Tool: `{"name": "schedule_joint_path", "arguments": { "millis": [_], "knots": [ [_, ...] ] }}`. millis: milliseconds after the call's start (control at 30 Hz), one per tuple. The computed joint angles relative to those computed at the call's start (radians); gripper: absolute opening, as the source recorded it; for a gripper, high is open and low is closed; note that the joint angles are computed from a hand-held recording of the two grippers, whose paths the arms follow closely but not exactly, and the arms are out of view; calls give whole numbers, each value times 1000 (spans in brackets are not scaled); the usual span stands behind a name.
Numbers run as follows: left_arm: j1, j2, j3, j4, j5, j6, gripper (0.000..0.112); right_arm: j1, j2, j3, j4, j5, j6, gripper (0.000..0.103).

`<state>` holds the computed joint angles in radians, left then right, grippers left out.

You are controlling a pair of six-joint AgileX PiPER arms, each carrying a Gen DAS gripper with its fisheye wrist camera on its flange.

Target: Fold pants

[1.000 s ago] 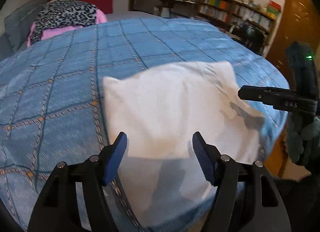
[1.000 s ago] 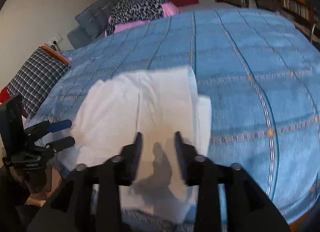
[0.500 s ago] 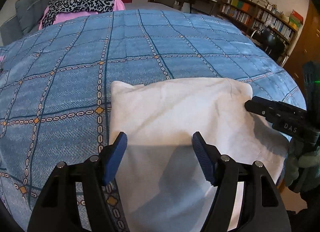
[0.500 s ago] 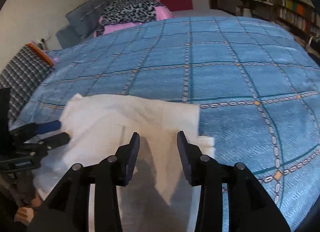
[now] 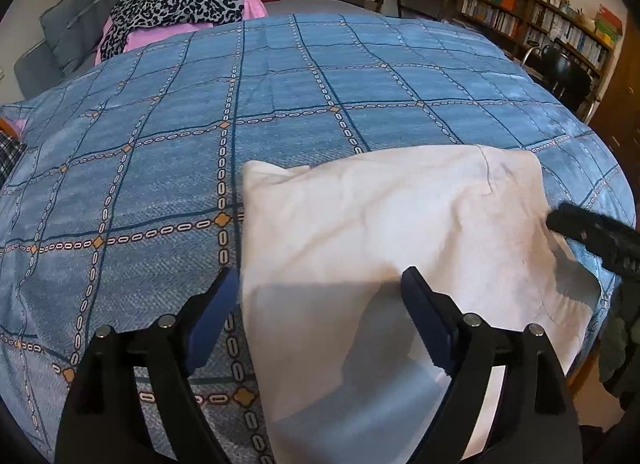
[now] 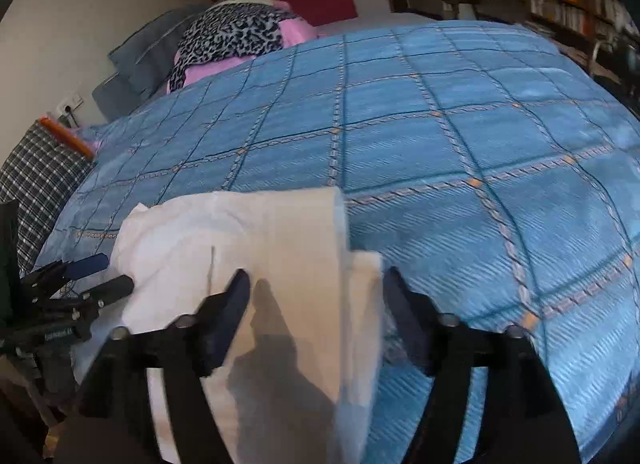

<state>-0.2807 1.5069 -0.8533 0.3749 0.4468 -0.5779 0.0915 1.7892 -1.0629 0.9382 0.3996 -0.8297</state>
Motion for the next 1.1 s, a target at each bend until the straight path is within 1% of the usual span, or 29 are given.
{"name": "schedule_joint_path", "arguments": {
  "millis": [67,133,200,367,467,633,700,800,900,933,1000,1067,1100],
  "knots": [
    [-2,-2,2,6,5,-8,87,-33,3,11,-11,51,4,72],
    [-4,0,4,11,6,-17,90,-66,10,29,27,105,-33,73],
    [-4,2,6,11,8,-22,91,-85,15,42,64,128,-77,76],
    [-1,7,5,-4,14,-18,91,-91,29,47,97,160,-128,81],
    [-6,4,7,5,20,-30,91,-82,34,42,103,170,-132,81],
    [2,4,7,-25,25,-7,91,-74,31,48,119,195,-159,81],
    [21,-3,15,-81,23,39,91,-66,30,51,118,189,-157,81],
    [82,-26,41,-252,16,184,91,-76,22,60,126,199,-159,80],
    [137,-58,79,-367,19,285,91,-103,-14,94,131,201,-151,80],
    [142,-64,88,-370,18,285,91,-126,-29,106,139,220,-163,80],
    [154,-81,113,-376,12,294,91,-161,-51,128,157,269,-186,76],
    [152,-94,131,-366,5,285,91,-224,-67,150,172,370,-210,74],
    [147,-97,135,-355,3,271,91,-259,-70,160,174,429,-211,71]
  ]
}}
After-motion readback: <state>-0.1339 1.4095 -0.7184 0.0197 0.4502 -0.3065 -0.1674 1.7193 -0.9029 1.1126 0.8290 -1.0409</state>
